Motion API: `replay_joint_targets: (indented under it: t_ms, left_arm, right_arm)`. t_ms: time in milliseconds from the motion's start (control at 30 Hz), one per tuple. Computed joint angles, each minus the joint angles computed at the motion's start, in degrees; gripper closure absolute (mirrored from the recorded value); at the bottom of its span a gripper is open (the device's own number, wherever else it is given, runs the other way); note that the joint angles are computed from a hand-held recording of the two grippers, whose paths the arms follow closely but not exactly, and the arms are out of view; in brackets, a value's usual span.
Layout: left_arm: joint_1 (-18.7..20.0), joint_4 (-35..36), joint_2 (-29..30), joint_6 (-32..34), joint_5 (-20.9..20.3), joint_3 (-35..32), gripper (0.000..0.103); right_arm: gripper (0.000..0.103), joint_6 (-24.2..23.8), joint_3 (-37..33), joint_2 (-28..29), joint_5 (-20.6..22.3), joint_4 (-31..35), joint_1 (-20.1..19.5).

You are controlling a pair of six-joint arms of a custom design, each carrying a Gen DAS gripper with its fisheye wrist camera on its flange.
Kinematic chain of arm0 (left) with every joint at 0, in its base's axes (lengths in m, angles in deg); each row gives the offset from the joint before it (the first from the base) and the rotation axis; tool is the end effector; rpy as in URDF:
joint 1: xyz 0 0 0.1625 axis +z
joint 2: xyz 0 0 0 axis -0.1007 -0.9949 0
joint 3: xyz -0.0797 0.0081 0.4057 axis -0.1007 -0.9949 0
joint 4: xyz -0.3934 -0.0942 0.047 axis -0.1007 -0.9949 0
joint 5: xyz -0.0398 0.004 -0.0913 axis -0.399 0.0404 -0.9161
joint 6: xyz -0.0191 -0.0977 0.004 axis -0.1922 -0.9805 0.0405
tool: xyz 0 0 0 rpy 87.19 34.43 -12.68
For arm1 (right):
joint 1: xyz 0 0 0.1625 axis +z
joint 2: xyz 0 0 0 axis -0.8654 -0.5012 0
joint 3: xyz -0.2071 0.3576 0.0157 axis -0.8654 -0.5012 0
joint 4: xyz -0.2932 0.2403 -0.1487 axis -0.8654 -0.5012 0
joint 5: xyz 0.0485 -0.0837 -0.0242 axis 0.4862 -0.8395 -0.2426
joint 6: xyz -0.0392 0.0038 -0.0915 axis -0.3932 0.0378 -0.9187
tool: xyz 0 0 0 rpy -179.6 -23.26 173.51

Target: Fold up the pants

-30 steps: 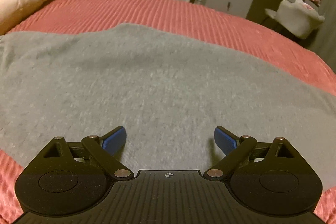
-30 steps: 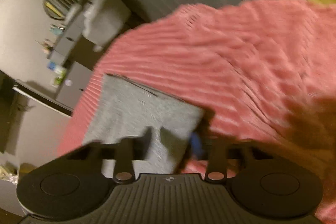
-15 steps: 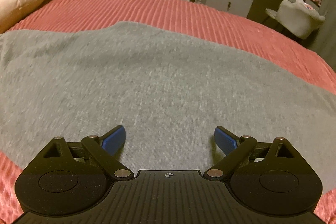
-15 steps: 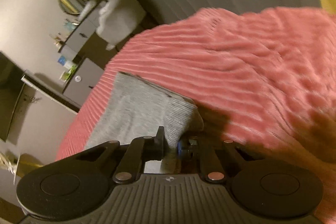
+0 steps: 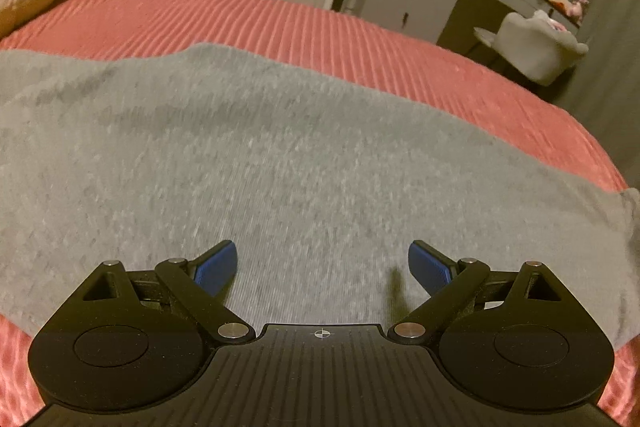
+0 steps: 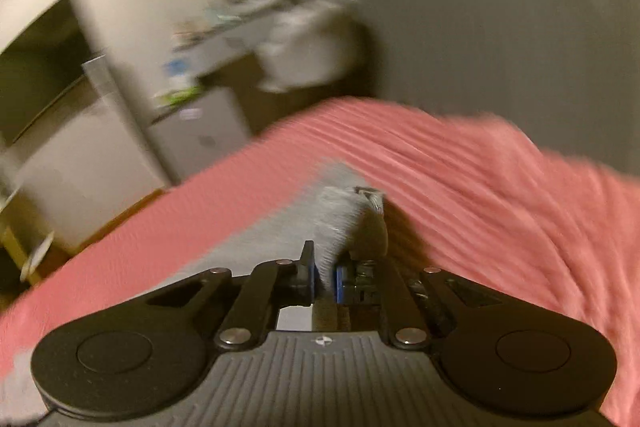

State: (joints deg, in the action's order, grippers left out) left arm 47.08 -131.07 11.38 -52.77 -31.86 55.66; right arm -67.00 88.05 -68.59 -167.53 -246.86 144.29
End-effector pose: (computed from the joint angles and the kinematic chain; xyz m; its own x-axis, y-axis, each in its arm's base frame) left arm -0.1900 -0.4635 0.1633 -0.7893 -0.4342 -0.4341 0.0972 0.6097 -0.7866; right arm 0.0672 -0.5652 0.3347 -0.8858 -0.0546 0.4609 -0.4214 0.5105 -0.7495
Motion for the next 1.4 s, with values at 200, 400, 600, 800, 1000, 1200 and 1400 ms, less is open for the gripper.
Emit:
replay_joint_targets:
  t_ms: [200,400,600,800,1000,1200,1400]
  left_arm:
    - [-0.8,-11.1,0.6,5.3,-0.2,2.4,0.007]
    - [-0.7,-18.0,0.7,8.1,-1.5,3.7,0.007]
    - [0.8,-25.5,1.0,11.6,-5.4,4.3,0.007]
    - [3.4,-37.3,3.2,20.7,-14.1,3.8,0.007]
    - [8.9,-35.6,4.3,20.0,-26.6,-0.5,0.012]
    - [14.1,-42.9,8.4,19.6,-39.1,-4.3,0.026]
    - [17.2,-42.6,11.7,19.3,-45.4,-8.2,0.037]
  right_arm:
    - [0.094,-13.5,4.6,-0.6,6.2,8.7,6.6]
    - [0.092,-19.9,6.8,1.5,5.4,24.9,9.3]
    - [0.061,-13.2,4.7,0.8,4.9,38.4,8.7]
    - [0.032,6.2,4.8,-1.7,15.1,32.8,2.2]
    - [0.065,19.4,7.3,0.5,3.7,15.9,1.6]
    - [0.064,24.8,7.9,1.4,4.5,10.3,0.0]
    - [0.051,22.0,7.8,1.7,4.7,9.8,0.6]
